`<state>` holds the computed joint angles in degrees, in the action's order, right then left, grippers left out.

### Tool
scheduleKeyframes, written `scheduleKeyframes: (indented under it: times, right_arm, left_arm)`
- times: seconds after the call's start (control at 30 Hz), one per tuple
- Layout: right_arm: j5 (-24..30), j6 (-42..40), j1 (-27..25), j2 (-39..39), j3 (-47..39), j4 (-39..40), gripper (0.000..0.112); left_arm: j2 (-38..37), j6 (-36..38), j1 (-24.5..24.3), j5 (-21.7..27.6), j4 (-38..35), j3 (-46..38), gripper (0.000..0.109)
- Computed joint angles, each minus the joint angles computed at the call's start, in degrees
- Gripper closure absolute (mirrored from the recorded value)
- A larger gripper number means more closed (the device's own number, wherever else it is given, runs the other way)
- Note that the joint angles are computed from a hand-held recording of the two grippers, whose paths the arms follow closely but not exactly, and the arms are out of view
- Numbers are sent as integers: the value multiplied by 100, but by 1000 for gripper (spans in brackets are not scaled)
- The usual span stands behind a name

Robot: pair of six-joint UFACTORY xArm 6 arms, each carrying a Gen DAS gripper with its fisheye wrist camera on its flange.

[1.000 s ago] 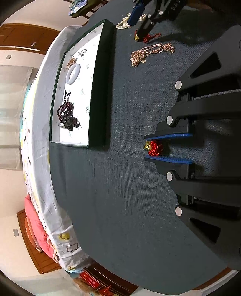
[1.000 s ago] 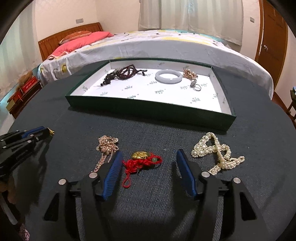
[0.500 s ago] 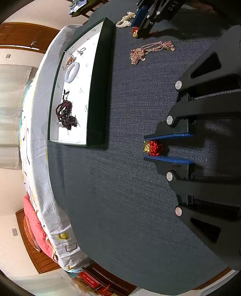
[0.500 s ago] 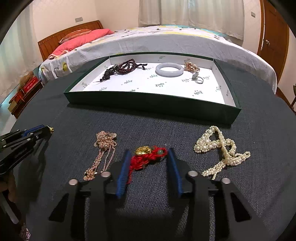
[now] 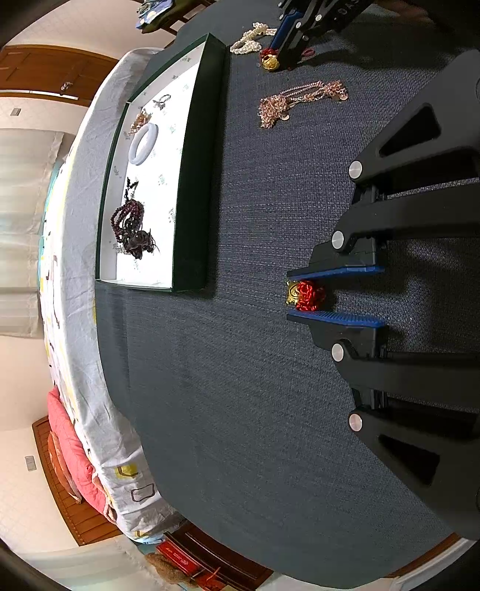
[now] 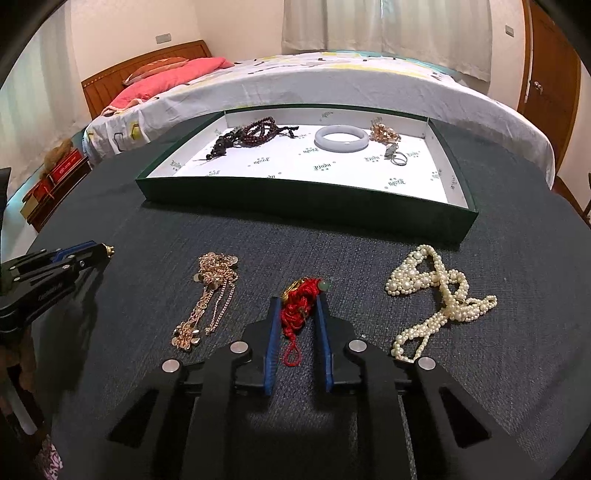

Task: Organize jewelry
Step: 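Carry the turtle charm in left tool while right tool carries the tassel over the box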

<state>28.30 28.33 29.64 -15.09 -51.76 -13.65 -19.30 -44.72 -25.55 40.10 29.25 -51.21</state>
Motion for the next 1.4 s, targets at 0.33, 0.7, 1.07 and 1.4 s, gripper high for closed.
scheduleKeyframes:
  times: [0.33,0.7,1.07,1.4]
  right_arm:
    - [-85,81,-62,-217,-17,-106,93]
    - [-171,230,-327,-327,-240,-395,93]
    - [-471,100,-692,221,-965,-672,93]
    - [-550,-202,-995,1150,-1753,-610,93]
  left_arm:
    - [-143,-13,-21,-66,53,23,92]
    - [-60,93,-42,-276,-123,-325,93]
    - [882,267,-34,-752,80,-1561,93]
    - [2183,484,91,-911,85,-2957,93]
